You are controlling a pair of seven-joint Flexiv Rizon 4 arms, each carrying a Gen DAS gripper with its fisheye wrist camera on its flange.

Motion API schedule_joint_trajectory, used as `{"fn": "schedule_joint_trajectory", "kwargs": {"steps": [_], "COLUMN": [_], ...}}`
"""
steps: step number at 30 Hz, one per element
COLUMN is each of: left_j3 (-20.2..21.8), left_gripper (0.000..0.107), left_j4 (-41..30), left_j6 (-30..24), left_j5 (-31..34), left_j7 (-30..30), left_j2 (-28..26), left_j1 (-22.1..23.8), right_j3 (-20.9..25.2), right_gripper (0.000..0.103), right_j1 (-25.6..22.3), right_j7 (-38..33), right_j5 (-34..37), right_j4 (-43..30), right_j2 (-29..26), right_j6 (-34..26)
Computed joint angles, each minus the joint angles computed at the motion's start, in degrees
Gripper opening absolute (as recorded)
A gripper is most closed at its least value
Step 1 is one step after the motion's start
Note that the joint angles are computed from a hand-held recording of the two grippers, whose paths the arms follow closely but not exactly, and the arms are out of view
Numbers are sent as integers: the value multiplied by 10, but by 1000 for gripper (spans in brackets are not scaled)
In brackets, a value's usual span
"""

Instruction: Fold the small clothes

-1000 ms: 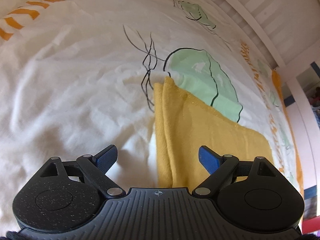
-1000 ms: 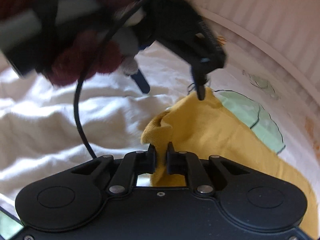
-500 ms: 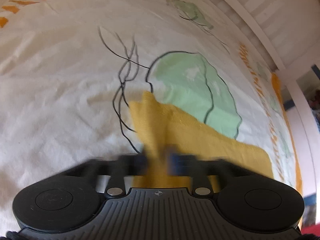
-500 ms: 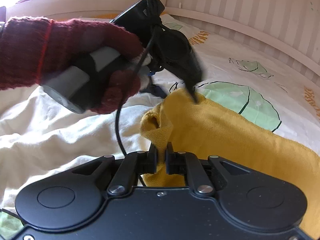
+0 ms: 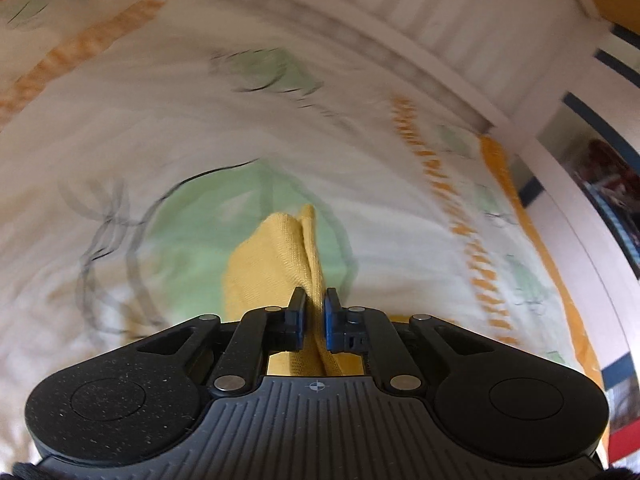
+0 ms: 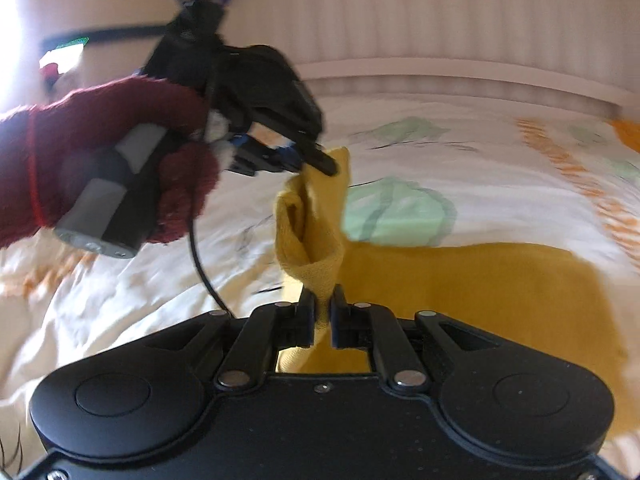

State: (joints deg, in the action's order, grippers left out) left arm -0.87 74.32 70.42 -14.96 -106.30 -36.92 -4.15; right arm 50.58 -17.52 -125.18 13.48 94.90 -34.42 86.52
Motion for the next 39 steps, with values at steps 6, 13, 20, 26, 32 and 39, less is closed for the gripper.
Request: {"fn": "schedule_joint_trajectory", "kwargs": {"steps": [6,13,20,26,32,39], "left_j3": [19,20,7,-28,-59,-56], "left_gripper": [8,8,8,8,8,8], "left_j4": [-148,-284,-283,-197,-131,-110], "left_j6": [-57,-128,-132,-80,-38,-22], "left_j5": [33,65,79,54,8,-21], "left_j7": [-39,-60,-45,13,73,102], "left_j2": [-78,-161,-157,-106,-67,-55], "left_j1": [-52,-86,-88,-67,-46,-45], "right_j3": [-70,-119,-39,-8,-1,0], "right_gripper": [7,9,86,87,93,58], "right_j1": [-3,-11,-76,-92,-100,-118], "right_j7": [52,88,-9,-96,-135,-148], "right_j5": [48,88,188,229,284,368], "right_j4": [-19,-64,-129,-212,-272,-310], "right_j2": [22,8,-52,-116,-158,-191], "right_j6": [5,-44,-115,-225,-331,-446]}}
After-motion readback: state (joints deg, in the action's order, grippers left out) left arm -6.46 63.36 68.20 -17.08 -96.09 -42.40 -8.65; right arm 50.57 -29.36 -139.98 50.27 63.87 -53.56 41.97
